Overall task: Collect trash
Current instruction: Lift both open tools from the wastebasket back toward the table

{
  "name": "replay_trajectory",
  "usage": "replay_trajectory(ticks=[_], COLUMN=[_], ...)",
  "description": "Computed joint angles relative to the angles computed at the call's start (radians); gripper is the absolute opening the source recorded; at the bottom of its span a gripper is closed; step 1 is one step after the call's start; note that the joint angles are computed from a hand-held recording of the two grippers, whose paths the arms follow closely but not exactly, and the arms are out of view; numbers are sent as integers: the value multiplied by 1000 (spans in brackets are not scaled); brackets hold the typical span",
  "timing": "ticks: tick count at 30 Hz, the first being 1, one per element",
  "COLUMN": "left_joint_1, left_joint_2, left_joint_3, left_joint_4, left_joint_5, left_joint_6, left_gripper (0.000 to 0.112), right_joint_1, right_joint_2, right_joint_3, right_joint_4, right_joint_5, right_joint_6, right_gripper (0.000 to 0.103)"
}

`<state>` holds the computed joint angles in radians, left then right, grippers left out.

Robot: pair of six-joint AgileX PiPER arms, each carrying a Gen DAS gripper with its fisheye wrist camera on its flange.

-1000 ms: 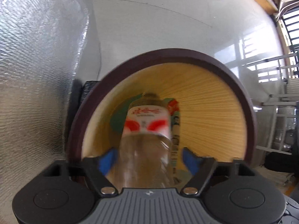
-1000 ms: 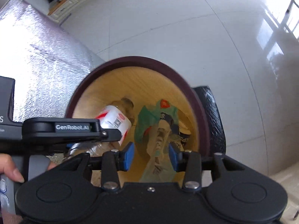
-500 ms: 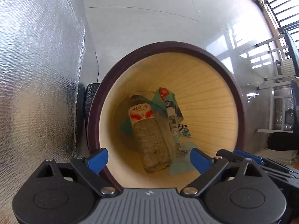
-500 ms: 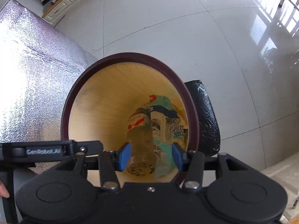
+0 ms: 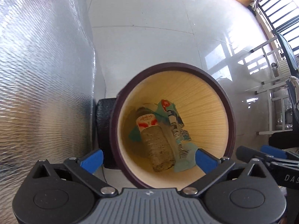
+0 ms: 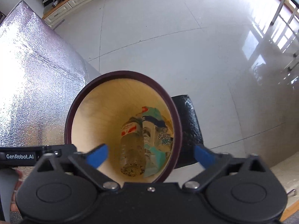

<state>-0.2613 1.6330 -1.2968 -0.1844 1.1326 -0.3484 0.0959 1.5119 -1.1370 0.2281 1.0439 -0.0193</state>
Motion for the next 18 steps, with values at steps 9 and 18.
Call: replay_trajectory(ticks=[9,18], left_joint_1=[11,10], left_joint_2=[-110,-248], left_joint_3=[40,44], left_joint_4=[47,52], left_joint_5=[-1,40], left_joint_6=[-26,-28], left_gripper=[103,103], right_joint_1=[33,73], right_joint_2=[-88,-209], right_joint_3=[-23,-47], right_joint_4=[-83,-149], right_joint_5=[48,114], right_joint_6=[41,127], right_gripper=[103,103])
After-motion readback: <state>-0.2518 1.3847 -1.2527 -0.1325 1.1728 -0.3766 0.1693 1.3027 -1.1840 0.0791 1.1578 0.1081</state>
